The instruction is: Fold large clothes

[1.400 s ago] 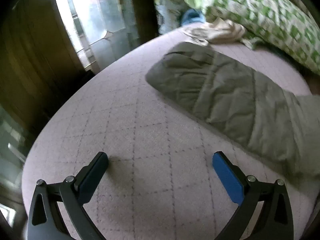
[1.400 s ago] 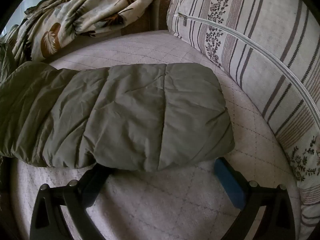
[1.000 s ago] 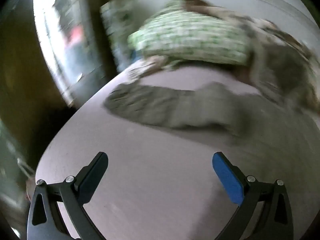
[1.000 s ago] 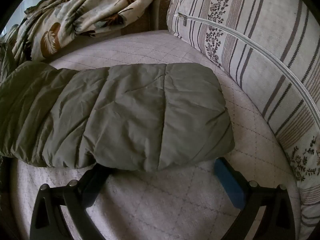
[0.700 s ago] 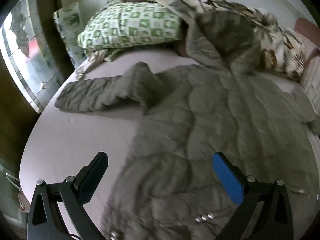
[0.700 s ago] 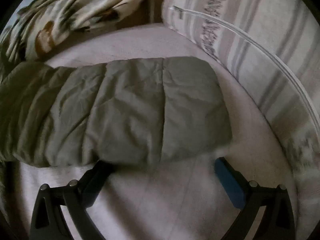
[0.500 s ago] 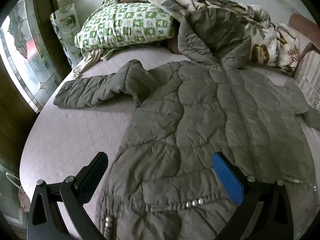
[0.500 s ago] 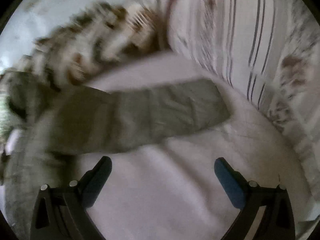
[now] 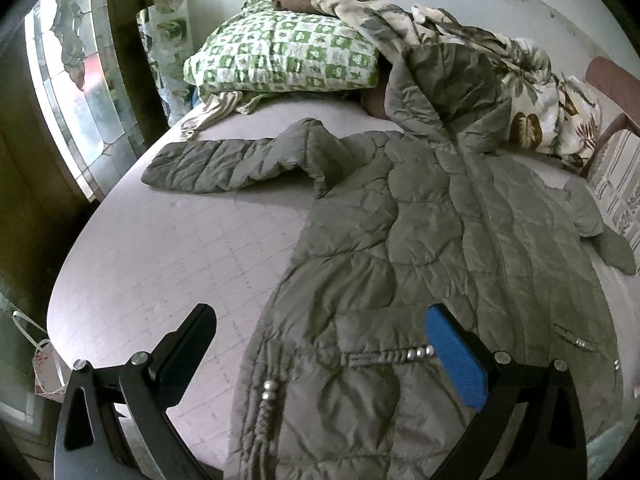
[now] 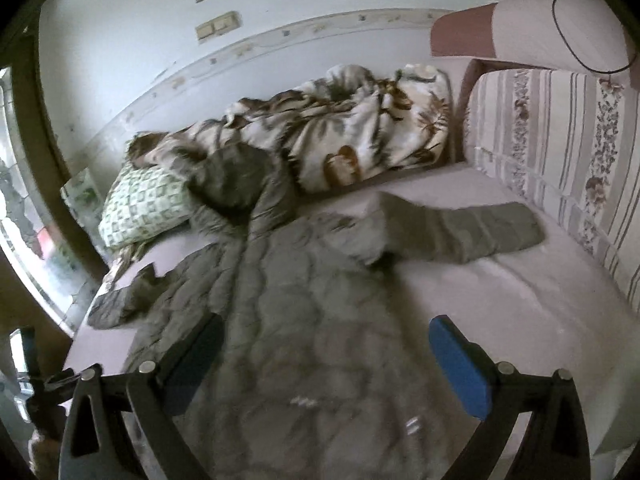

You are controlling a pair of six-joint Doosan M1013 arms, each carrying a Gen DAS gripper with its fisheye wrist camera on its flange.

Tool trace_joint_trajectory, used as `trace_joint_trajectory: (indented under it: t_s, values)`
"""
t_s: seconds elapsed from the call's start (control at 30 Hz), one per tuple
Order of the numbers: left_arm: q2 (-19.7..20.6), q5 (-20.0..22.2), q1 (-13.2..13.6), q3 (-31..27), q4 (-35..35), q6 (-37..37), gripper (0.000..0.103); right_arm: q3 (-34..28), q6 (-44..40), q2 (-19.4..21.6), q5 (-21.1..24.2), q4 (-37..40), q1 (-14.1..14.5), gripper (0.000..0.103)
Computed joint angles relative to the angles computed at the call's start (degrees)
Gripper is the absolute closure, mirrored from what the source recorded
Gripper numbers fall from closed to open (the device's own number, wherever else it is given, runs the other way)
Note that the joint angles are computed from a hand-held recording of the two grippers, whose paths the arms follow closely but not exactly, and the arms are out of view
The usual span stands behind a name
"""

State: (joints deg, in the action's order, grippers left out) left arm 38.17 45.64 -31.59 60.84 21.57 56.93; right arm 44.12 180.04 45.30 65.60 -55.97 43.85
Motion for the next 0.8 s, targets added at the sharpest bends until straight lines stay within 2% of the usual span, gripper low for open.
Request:
trace_joint_trajectory:
  t_s: [0.07,0.2,0.27,0.53,0.8]
  values:
    - [-0.6,-0.6,0.1,0.8,0.0,-0.1,0.0,-2.3,-1.2,1.2,-0.1,1.1,0.5,0.0]
    - [-1.6,-1.4,0.0,2.1,0.6,-0.1,0.0,-10.6,-9.5,5.4,4.4,3.0,1.6,0.0]
    - [-1.9,-1.6,-0.1,2.4,0.8,0.1,0.0,-12.8,-11.4,6.5,5.4,3.0,1.9,0.0]
    - [-2.7,-2.2,-0.5,3.2,0.7,0.8,0.0,-17.8,-15.2,9.0,7.8,2.9,2.8,0.0]
    - [-3.0,-2.5,-1.1,3.8,1.9,0.9,0.0,-17.8,-15.1,9.3,8.0,4.4,2.6,0.0]
